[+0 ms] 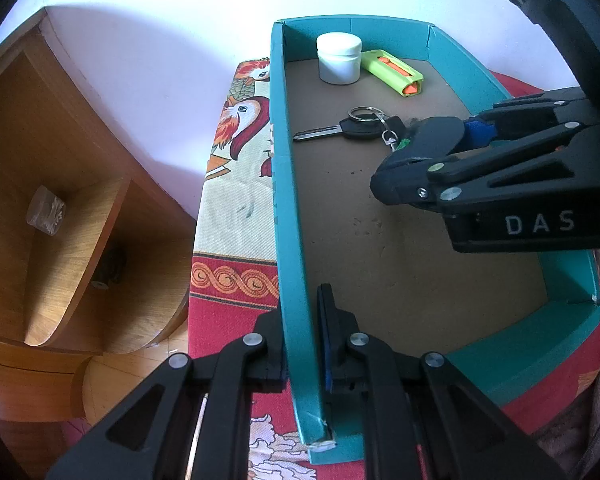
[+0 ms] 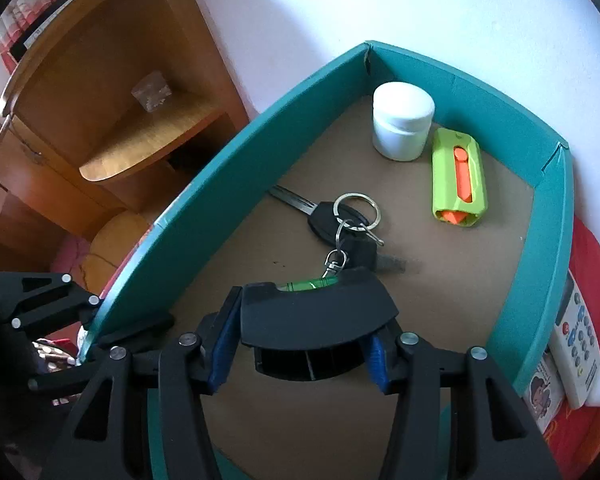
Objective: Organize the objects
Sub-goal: 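Carry the black level into the tray beside the keys and release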
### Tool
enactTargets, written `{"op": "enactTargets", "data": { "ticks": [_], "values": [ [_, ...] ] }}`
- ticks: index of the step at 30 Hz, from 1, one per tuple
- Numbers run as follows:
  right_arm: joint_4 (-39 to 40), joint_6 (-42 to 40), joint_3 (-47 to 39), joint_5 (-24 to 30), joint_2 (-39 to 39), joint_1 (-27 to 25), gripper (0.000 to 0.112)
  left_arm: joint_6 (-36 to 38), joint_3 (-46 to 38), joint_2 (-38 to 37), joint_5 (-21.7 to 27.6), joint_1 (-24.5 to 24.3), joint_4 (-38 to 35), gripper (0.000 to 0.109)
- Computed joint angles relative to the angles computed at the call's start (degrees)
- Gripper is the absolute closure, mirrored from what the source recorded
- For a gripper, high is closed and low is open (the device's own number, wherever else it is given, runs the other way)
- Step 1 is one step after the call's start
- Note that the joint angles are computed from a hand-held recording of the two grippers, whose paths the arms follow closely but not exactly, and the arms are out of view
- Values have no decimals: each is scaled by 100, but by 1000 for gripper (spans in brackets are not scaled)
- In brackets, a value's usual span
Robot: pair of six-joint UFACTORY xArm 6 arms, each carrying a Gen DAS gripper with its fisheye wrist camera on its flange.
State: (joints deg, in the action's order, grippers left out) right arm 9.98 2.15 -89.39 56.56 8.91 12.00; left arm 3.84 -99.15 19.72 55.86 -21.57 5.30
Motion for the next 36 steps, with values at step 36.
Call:
{"op": "enactTargets", "data": {
  "ticks": [36],
  "values": [
    [-947, 1314, 1799, -699, -2171, -129, 39, 44, 267, -189, -88, 77, -21, 100]
  ]
}}
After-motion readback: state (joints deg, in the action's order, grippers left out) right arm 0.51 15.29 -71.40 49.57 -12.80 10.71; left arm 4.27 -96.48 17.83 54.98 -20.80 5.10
